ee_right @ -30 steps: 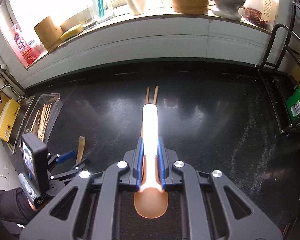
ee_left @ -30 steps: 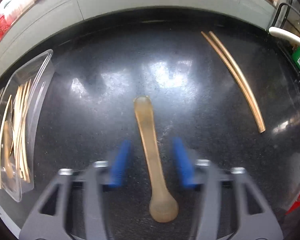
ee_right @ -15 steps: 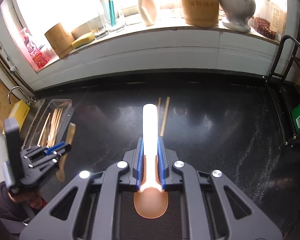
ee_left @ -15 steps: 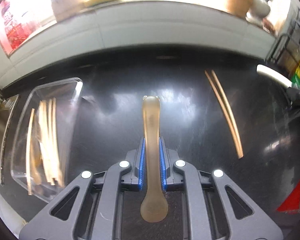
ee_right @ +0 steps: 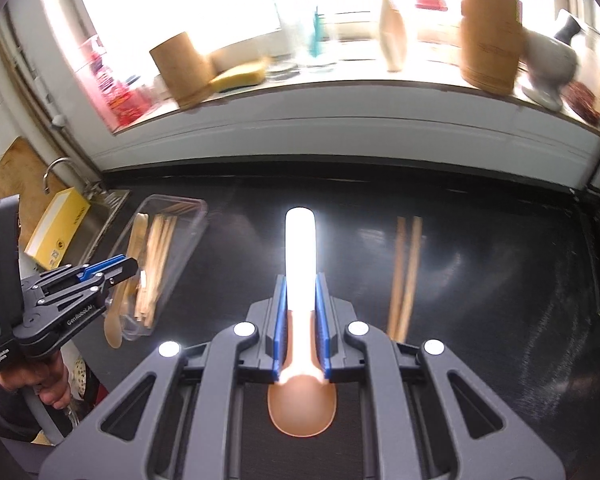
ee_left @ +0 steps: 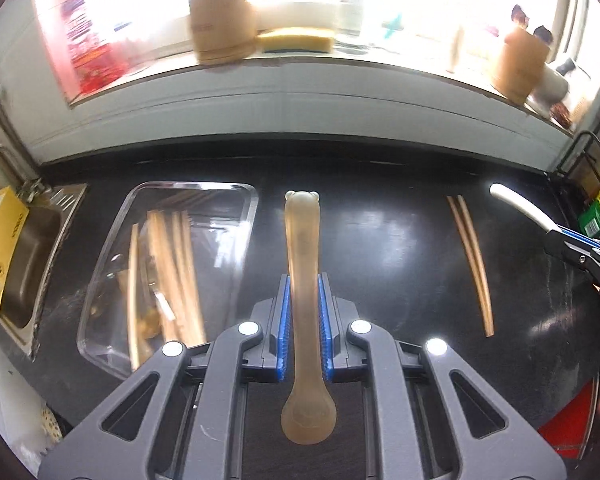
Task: Organize utensils
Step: 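Carry the white-handled spoon and wooden spoon over the clear tray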
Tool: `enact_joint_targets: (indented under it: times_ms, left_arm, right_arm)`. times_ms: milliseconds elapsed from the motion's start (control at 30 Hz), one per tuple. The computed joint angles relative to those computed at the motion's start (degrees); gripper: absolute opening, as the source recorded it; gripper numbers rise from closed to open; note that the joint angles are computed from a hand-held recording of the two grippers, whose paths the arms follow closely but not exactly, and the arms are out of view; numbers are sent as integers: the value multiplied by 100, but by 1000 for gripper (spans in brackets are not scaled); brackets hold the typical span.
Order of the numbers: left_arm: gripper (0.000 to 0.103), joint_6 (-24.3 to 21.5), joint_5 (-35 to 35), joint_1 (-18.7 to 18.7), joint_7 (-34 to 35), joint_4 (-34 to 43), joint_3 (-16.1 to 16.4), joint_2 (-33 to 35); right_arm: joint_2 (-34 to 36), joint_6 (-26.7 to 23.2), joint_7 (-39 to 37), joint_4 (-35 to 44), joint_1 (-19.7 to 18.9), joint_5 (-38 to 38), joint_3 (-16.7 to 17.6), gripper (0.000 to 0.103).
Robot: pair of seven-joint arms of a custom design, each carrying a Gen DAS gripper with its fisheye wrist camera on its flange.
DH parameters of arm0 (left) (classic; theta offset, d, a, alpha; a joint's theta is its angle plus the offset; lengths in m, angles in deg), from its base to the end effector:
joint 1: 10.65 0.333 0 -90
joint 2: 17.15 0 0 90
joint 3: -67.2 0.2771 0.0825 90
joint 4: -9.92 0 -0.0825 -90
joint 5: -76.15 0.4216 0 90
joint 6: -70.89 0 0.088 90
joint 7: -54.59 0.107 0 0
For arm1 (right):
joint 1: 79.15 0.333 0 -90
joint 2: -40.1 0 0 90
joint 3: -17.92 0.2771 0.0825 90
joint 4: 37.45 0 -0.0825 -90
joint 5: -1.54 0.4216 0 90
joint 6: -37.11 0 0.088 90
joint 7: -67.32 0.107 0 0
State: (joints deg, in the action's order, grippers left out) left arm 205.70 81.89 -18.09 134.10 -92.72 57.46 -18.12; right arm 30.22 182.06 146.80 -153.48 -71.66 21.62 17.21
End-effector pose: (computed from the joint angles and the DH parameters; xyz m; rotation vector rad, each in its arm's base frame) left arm 0.6113 -0.1882 0.5654 -1.7410 2.0593 -0.6197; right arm 0.5934 0.0665 0.5532 -1.8006 1.6555 -0.3690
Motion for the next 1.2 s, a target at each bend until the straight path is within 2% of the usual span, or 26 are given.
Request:
enact_joint_targets:
  times_ms: [167, 533, 833, 1200]
  left_arm:
    - [13, 24, -24, 199, -33, -223, 165, -226]
    - [13, 108, -272, 683, 105, -518, 497, -453]
    - [13, 63, -545, 1000, 550, -289, 633, -156]
    - [13, -113, -834, 1229, 910, 146, 609, 342]
  right_arm:
    - [371, -76, -68, 469, 238, 4, 185, 14]
    - [1664, -331, 33, 2036, 820, -216, 535, 14]
    - [2702, -656, 629, 3260, 1180, -576, 583, 14]
    - [3476, -1000, 1045, 4262, 1370, -871, 532, 14]
